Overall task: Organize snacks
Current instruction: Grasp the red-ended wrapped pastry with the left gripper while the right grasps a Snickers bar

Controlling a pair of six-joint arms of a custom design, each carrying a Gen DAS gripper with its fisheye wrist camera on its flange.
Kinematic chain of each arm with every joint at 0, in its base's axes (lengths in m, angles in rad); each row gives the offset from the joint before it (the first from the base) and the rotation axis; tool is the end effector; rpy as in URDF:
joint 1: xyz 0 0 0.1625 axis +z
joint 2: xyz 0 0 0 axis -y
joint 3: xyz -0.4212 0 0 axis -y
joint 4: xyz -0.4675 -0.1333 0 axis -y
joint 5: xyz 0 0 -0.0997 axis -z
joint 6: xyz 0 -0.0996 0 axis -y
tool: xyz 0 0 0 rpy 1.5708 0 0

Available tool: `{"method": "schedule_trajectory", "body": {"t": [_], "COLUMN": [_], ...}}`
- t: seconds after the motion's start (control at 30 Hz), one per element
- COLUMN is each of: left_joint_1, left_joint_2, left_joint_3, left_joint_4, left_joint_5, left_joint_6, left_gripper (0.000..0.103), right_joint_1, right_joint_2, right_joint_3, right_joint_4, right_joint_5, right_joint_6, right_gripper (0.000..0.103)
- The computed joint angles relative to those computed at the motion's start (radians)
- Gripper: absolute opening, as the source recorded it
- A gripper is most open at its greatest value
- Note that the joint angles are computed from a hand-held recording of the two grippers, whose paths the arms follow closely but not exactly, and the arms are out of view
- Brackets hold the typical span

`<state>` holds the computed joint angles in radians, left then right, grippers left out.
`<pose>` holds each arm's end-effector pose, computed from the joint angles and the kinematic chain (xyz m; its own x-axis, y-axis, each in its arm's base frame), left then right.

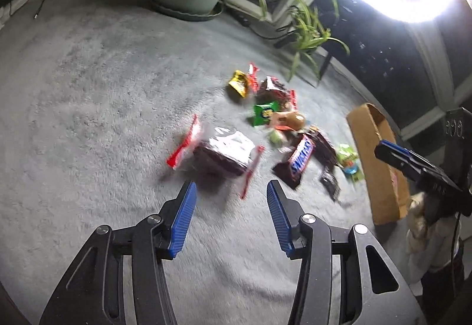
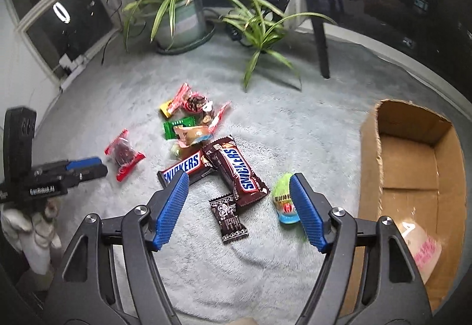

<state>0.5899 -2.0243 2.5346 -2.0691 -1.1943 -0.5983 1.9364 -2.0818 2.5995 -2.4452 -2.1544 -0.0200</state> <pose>-0.1730 -0.3203 0.2190 -0.8924 0.3273 -0.3105 0.3973 0.8963 -0.1972 0.1886 -0.2733 0.2555 -0.8413 -0.1361 0.5232 -0.3519 0.8726 -0.3388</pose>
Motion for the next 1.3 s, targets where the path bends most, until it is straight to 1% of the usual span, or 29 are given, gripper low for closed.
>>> {"method": "schedule_trajectory", "body": {"t": [0.13,0.33,0.4,0.5,0.6,0.7,0.8,0.87,0.93,1.0,1.07,1.1,1.2,1.3], "left_joint_1": [0.025,0.038,0.032,0.01,-0.017,-0.044,-0.045,-0.034,-0.027,-0.027,-0.017,-0.014,-0.02,-0.027], "left_joint_2": [0.049,0.136,0.168,0.196,0.196,0.187,0.198,0.198,0.197,0.2,0.204,0.203,0.205,0.199], "left_joint_3": [-0.015,-0.042,-0.052,-0.059,-0.054,-0.045,-0.045,-0.046,-0.049,-0.05,-0.053,-0.053,-0.047,-0.041], "left_joint_4": [-0.023,-0.078,-0.087,-0.087,-0.069,-0.016,0.015,0.013,0.01,0.005,-0.004,-0.004,-0.012,-0.017], "left_joint_5": [0.007,0.04,0.053,0.079,0.103,0.137,0.15,0.149,0.144,0.15,0.137,0.134,0.142,0.15], "left_joint_6": [0.014,0.045,0.07,0.099,0.117,0.125,0.126,0.117,0.109,0.105,0.106,0.105,0.107,0.107], "left_gripper": [0.047,0.047,0.047,0.047,0.048,0.05,0.05,0.05,0.05,0.049,0.043,0.036,0.035,0.033], "right_joint_1": [-0.044,-0.079,-0.08,-0.083,-0.095,-0.109,-0.125,-0.133,-0.143,-0.143,-0.137,-0.139,-0.13,-0.123], "right_joint_2": [0.043,0.12,0.151,0.187,0.221,0.244,0.254,0.255,0.25,0.254,0.262,0.262,0.268,0.264], "right_joint_3": [-0.012,-0.037,-0.046,-0.056,-0.063,-0.066,-0.067,-0.065,-0.063,-0.061,-0.058,-0.058,-0.053,-0.047], "right_joint_4": [-0.006,-0.007,-0.003,0.002,-0.009,-0.022,-0.032,-0.035,-0.024,-0.026,-0.04,-0.041,-0.055,-0.064], "right_joint_5": [0.019,0.029,0.023,0.009,0.001,-0.002,0.009,0.02,0.041,0.042,0.038,0.046,0.044,0.04], "right_joint_6": [-0.045,-0.085,-0.106,-0.12,-0.14,-0.153,-0.158,-0.16,-0.161,-0.161,-0.164,-0.163,-0.159,-0.147], "right_gripper": [0.074,0.074,0.074,0.063,0.062,0.062,0.06,0.055,0.047,0.046,0.04,0.037,0.03,0.029]}}
